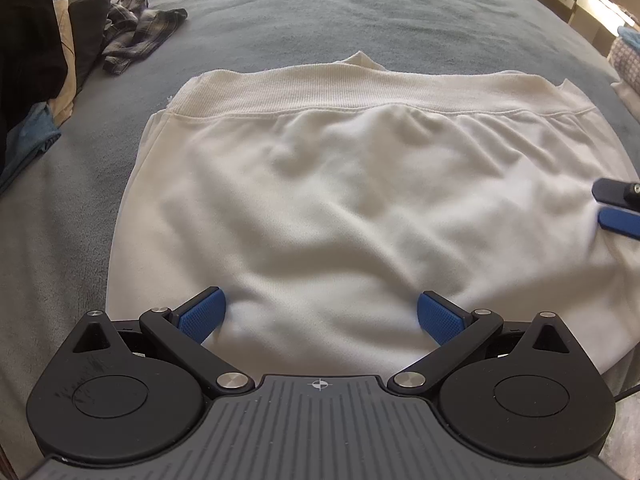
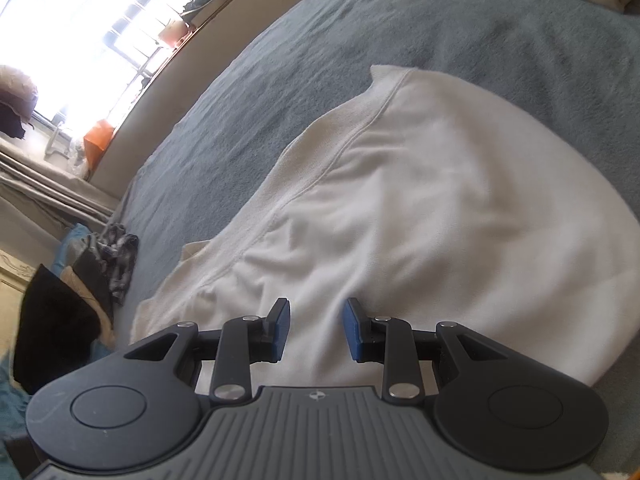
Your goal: Fold clothes
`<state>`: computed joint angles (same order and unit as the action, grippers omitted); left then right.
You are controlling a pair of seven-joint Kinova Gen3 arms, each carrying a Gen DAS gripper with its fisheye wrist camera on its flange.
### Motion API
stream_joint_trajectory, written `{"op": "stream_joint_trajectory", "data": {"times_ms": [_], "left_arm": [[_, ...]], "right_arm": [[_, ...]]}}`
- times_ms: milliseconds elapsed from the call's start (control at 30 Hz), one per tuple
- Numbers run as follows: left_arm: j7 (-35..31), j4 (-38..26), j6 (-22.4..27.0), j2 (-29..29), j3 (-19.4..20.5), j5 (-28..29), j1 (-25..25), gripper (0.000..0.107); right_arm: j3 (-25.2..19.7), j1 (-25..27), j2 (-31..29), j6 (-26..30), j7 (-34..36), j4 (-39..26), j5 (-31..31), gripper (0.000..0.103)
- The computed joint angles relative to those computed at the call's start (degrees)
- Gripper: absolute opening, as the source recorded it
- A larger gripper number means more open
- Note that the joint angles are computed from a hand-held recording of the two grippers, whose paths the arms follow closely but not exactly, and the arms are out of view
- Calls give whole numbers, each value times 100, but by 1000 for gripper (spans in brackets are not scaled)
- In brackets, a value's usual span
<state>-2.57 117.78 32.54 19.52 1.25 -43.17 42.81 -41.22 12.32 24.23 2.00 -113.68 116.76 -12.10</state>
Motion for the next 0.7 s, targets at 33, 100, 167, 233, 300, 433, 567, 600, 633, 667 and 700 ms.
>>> {"op": "stream_joint_trajectory", "data": {"times_ms": [33, 100, 167, 233, 300, 433, 567, 600, 633, 667, 700], "left_arm": [[18, 4, -6, 2, -6, -15, 9, 103], [33, 9, -13, 6, -9, -32, 16, 103], [15, 8, -21, 7, 0, -17, -2, 103], [-1, 3, -34, 9, 5, 9, -18, 103], [-33, -1, -45, 12, 8, 41, -36, 103], [-62, -5, -64, 35, -17, 57, -30, 103], [-59, -11, -65, 58, -45, 44, -5, 103], [-61, -18, -61, 61, -47, 50, -2, 103], [-63, -24, -58, 63, -47, 56, 0, 103], [-64, -25, -55, 62, -48, 62, 3, 103], [-65, -26, -53, 60, -49, 66, 6, 103]], "right_arm": [[-234, 265, 171, 53, 127, -92, -70, 31], [-702, 796, 547, 166, 426, -272, -216, 31], [-1027, 1190, 969, 255, 401, -458, -61, 31], [-1306, 1546, 1493, 171, 532, -584, -76, 30], [-1422, 1750, 1703, -240, 631, -474, -449, 26], [-764, 1328, 975, -1172, 837, -9, -1150, 30], [-1174, 1701, 943, -1665, 207, 306, -571, 31], [-1439, 1905, 1058, -1574, 68, 305, -338, 31], [-1705, 2106, 1191, -1463, -52, 295, -105, 32], [-1970, 2295, 1406, -1272, -180, 245, 128, 34], [-2235, 2476, 1655, -1070, -292, 188, 361, 35]]}}
